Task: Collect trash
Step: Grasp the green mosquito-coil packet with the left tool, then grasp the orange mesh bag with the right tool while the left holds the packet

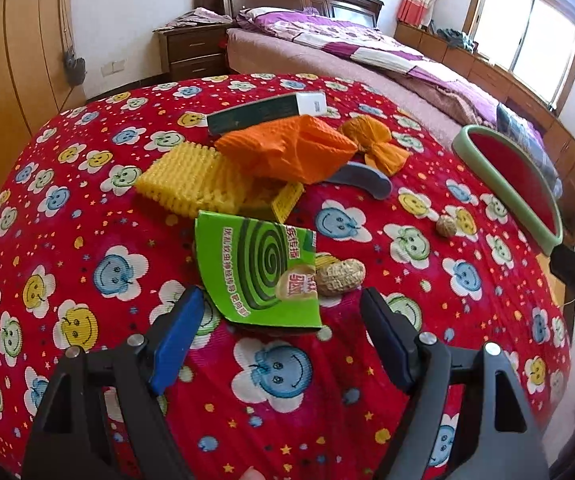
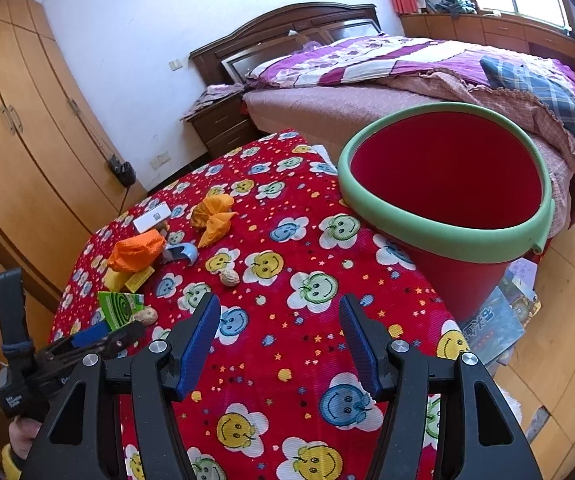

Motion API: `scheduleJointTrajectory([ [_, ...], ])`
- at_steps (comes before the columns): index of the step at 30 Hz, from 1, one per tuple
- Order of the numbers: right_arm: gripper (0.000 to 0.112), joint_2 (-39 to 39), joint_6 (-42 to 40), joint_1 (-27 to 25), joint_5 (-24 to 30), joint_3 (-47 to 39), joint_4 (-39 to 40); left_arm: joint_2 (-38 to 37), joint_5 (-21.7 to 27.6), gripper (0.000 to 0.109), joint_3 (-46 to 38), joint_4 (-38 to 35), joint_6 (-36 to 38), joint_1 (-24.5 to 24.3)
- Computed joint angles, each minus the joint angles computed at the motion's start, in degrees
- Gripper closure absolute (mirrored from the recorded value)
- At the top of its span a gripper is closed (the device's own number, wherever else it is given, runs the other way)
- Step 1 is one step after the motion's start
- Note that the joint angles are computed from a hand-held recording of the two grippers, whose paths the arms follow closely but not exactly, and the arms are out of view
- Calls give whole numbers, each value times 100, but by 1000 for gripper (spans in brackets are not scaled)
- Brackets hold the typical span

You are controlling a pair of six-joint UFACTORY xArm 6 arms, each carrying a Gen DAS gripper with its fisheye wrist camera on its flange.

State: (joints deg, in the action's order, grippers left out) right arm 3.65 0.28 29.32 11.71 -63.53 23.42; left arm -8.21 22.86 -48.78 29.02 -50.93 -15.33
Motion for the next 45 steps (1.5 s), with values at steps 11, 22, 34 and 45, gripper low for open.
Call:
scheduleJointTrajectory([
  [11, 49, -4, -219, 25, 18, -3, 249, 77, 241, 51, -145, 227, -401, 70],
  [22, 49, 142, -509, 179, 128, -280, 329, -521, 138, 53, 209, 173, -586, 236],
  [34, 49, 840, -770, 511, 626, -1228, 239, -1124, 424, 53, 600, 387, -1141, 537],
  [45, 49, 1876, -972, 766, 1259, -2772, 196, -992, 363, 53, 465, 692, -1311, 1029],
])
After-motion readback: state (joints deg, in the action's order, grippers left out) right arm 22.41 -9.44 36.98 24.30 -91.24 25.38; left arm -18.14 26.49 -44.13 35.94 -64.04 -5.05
